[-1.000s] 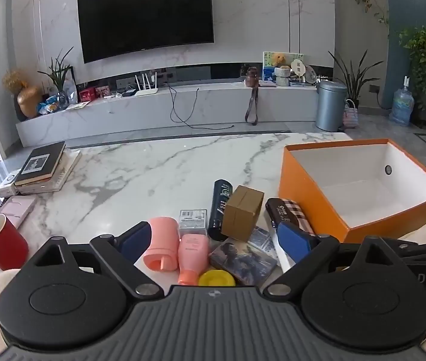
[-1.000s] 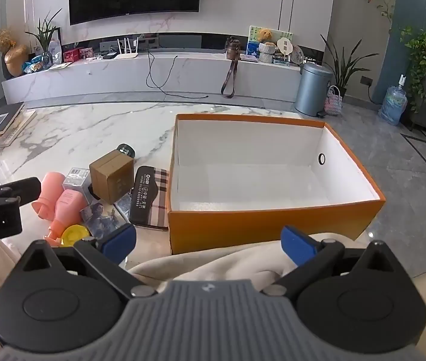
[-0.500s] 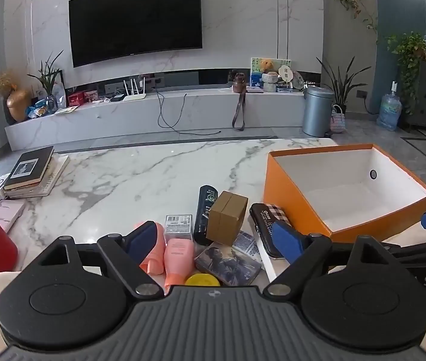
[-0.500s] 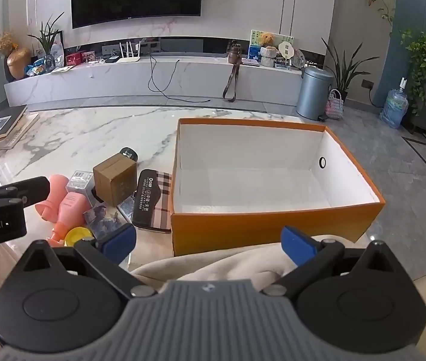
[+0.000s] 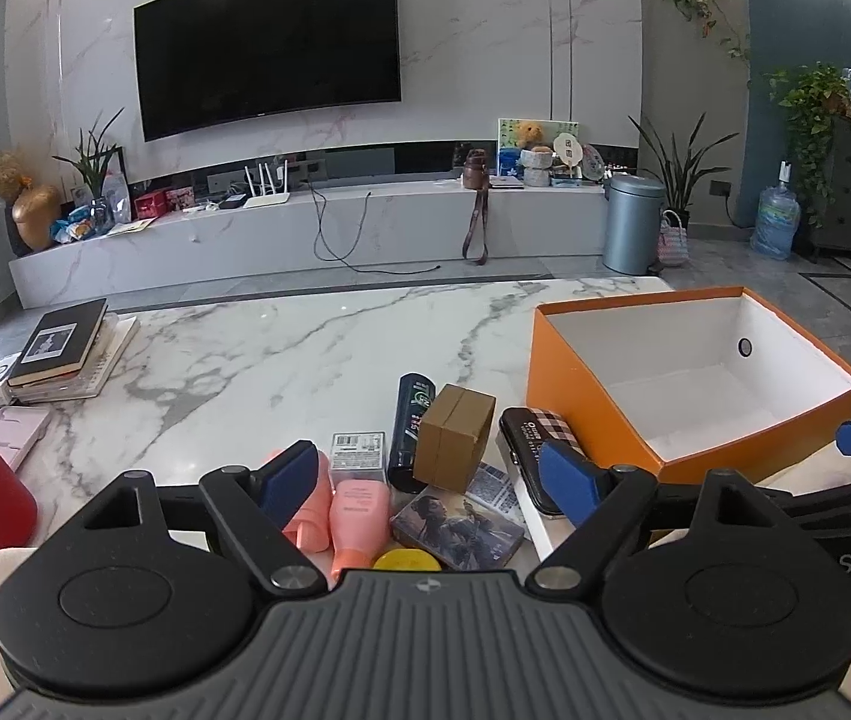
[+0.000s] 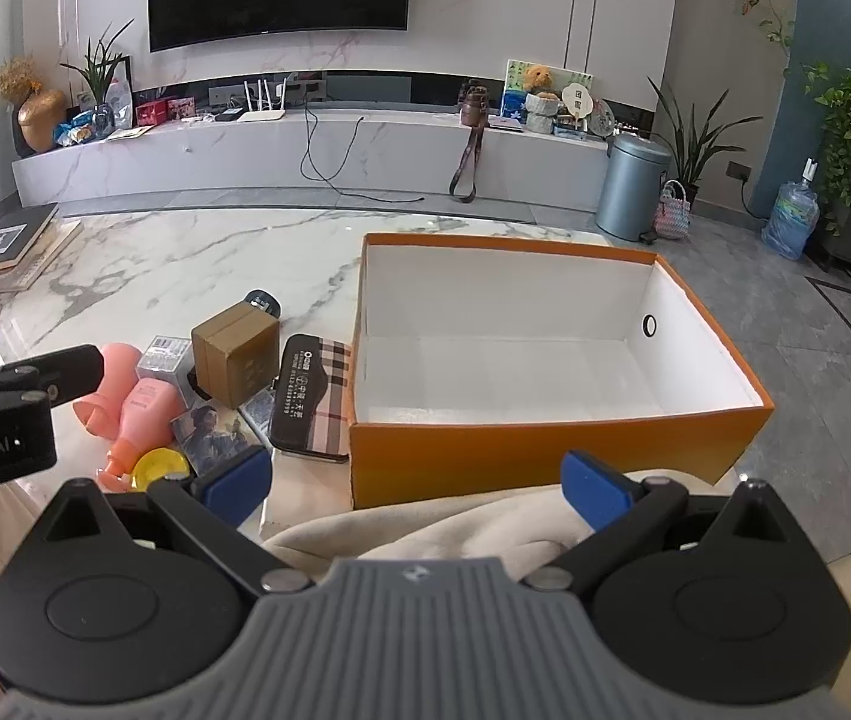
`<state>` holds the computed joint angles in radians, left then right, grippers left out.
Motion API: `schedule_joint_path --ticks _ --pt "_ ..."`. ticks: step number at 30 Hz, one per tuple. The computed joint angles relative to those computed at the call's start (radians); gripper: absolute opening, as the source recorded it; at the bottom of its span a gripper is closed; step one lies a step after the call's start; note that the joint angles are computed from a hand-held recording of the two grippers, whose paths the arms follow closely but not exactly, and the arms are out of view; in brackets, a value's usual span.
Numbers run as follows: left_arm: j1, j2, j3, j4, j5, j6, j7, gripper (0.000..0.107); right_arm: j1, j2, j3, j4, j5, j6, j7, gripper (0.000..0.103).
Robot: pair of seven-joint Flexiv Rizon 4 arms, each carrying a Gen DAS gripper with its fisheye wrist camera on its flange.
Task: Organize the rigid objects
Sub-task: 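Move both tools toward the cardboard box and plaid glasses case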
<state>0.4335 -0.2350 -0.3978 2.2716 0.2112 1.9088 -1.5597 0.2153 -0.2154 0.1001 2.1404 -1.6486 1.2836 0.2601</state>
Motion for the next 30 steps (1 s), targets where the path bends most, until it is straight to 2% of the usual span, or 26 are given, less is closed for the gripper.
schedule_joint_path --ticks 4,6,15,20,30 --pt "-0.05 0.001 0.048 -0.003 -0.021 -0.003 0.011 0.098 0.003 -0.003 0.0 -0.001 0.003 -0.002 -0.007 0.101" --pt "-0.025 0.003 0.024 0.0 -0.015 -0.008 0.008 0.098 0.004 -0.006 0.0 -0.003 0.004 -0.003 -0.008 0.101" --pt "0.002 0.0 -0.004 0.005 -0.015 -0.011 0.009 0.097 0.009 -0.005 -0.001 -0.001 0.015 -0.005 -0.017 0.101" --pt "-0.002 -0.003 0.001 0.007 -0.019 -0.01 0.013 0.097 0.011 -0.006 -0.001 0.0 0.024 -0.004 -0.022 0.101" --pt "0.046 0.001 -0.055 0.013 -0.038 -0.039 0.032 0.096 0.013 -0.011 -0.004 0.0 0.042 0.001 -0.038 0.101"
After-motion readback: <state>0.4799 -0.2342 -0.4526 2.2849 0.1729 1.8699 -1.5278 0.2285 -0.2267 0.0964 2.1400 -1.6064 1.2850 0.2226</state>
